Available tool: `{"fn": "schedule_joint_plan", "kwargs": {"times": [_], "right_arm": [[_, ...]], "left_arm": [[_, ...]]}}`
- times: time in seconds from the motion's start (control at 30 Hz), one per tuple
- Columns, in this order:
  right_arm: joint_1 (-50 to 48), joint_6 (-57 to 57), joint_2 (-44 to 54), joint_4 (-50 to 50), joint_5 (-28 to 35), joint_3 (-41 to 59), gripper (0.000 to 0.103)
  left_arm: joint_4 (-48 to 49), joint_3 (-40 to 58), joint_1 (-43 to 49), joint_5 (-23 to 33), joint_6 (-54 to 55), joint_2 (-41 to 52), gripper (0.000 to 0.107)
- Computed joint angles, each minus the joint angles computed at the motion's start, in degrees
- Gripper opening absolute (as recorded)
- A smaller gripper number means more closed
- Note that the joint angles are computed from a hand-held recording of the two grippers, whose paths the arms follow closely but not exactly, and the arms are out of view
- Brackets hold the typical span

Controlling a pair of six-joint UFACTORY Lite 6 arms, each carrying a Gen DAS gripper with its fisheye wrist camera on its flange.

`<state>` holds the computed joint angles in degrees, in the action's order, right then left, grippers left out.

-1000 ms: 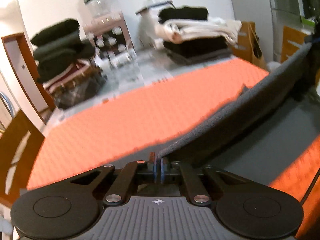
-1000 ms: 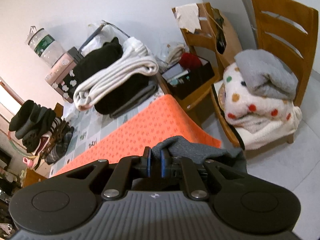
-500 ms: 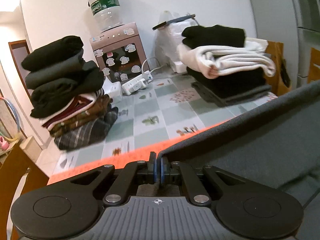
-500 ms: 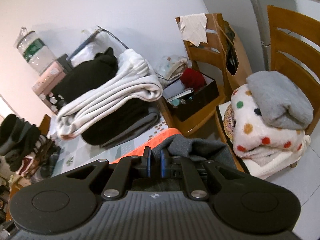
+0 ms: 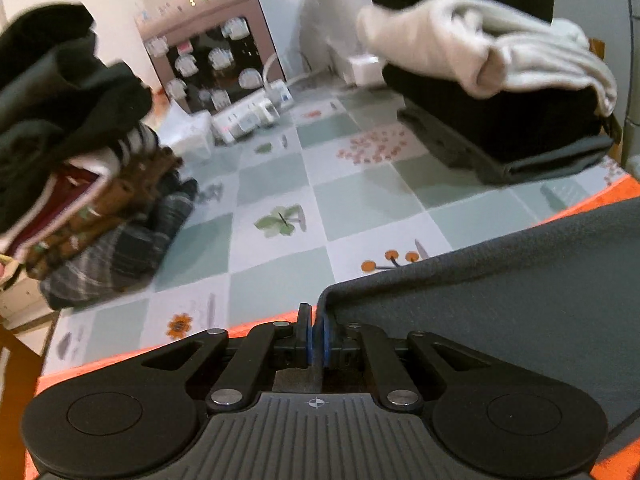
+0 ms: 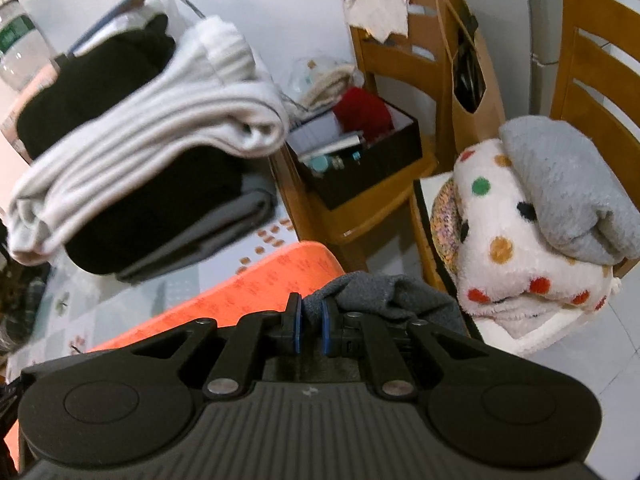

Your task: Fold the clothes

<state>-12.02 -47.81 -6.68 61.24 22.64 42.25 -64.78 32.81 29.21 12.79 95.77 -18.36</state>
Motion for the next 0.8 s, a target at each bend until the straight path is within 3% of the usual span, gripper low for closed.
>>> {"fn": "schedule_joint_plan", "kwargs": {"times": [0.1, 0.17, 0.23, 0.27, 0.33, 0.43, 0.57, 0.8], "right_arm": [[0.6, -1.3, 2.2, 0.3, -1.0, 0.4, 0.014], [1.0, -0.6, 2.9, -1.3, -1.4, 0.9, 0.020], [1.9, 3.9, 1.5, -6.8, -1.8, 1.3, 0.041], [2.4, 6.3, 0.8, -9.7, -2.0, 1.4, 0.047], [3.3, 11.0, -3.1, -16.7, -1.5, 1.0, 0.060], [3.6, 14.8, -8.8, -23.4, 2.0, 0.4, 0.066], [1.9, 16.6, -19.1, -28.2, 11.5, -0.7, 0.071], [1.0, 19.2, -37.8, -32.0, 28.2, -2.5, 0.079]], "left_arm": [[-4.7, 1.9, 0.0, 0.1, 4.2, 5.2, 0.018], [-7.0, 2.7, 1.8, 2.5, 6.7, 6.6, 0.031], [-7.0, 3.3, 4.5, 6.2, 6.7, 6.3, 0.058], [-5.8, 3.7, 6.2, 8.8, 5.6, 5.8, 0.063], [-2.1, 4.9, 9.6, 14.0, 1.9, 4.8, 0.066], [3.5, 5.4, 15.4, 21.7, -2.3, 1.2, 0.071], [9.4, 4.6, 25.6, 33.1, -3.3, -5.6, 0.072], [14.7, 5.7, 53.8, 58.0, 9.2, -11.4, 0.073]]}}
